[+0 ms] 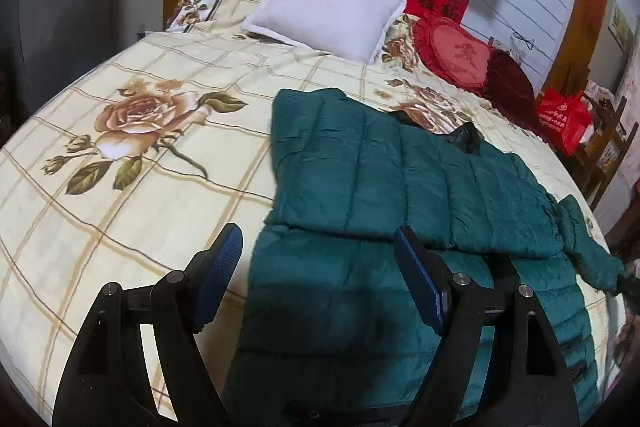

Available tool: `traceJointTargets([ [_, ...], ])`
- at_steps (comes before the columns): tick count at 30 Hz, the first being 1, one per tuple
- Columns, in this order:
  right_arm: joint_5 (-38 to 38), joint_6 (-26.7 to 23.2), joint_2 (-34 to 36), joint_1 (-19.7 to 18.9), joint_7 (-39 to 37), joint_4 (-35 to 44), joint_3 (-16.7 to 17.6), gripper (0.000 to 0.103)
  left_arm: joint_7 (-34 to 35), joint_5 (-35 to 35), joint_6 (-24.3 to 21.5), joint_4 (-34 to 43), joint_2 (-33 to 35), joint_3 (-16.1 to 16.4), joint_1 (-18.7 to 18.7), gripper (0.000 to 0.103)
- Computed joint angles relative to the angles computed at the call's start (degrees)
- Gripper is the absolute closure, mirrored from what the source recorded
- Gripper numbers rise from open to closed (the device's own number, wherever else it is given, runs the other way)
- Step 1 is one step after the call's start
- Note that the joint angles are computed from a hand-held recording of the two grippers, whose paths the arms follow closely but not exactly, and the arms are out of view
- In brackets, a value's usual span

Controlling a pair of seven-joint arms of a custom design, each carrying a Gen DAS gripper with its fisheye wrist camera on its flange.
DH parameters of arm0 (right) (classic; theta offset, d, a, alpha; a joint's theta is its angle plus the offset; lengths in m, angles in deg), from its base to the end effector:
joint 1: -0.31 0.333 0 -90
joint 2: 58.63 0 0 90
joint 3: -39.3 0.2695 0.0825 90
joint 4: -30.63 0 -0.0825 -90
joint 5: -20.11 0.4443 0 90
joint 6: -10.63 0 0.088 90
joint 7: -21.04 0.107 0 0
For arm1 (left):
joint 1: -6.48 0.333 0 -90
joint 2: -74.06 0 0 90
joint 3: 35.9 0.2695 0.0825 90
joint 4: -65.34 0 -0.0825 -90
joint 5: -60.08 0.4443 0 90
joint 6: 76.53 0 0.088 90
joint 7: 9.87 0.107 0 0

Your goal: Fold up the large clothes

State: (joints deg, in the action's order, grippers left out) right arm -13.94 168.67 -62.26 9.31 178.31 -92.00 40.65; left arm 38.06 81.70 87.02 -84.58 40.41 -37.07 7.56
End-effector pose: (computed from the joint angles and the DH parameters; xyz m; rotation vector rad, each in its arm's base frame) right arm 0.6118 0.1355 0.4300 -1.2419 2.1307 -0.6060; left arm 0.4909 -0.0206 0.4688 -2.0508 1.3378 -0.8273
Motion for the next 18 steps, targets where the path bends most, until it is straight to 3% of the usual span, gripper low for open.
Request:
traceJointTargets([
  [4, -9.5, -1.6, -4.6, 0.2, 8.4, -0.1, 2.3, 0.076, -4.3, 3.8, -2.3, 0.0, -0.7, -3.6, 3.9, 0.025],
  [9, -11.8, 1.0, -5.0, 2.8, 8.5, 4.5, 4.9, 0.077, -3.8, 4.4, -6.5, 1.4, 1.2, -2.8, 3.2, 0.025],
  [12, -12.1, 3.4, -1.4, 5.7, 7.6, 10.3, 6.6, 0.078, -2.6, 4.4, -8.3, 2.4, 2.5, -2.3, 2.8, 0.025],
  [16, -10.7, 5.1, 8.4, 10.8, 4.1, 21.8, 8.6, 0.077, -1.3, 3.5, -11.3, 4.2, 4.5, -1.8, 2.4, 0.025],
  [18, -7.4, 6.4, 15.8, 14.6, -1.6, 29.9, 9.1, 0.077, -1.3, 3.4, -13.9, 5.5, 5.8, -2.1, 2.7, 0.025],
])
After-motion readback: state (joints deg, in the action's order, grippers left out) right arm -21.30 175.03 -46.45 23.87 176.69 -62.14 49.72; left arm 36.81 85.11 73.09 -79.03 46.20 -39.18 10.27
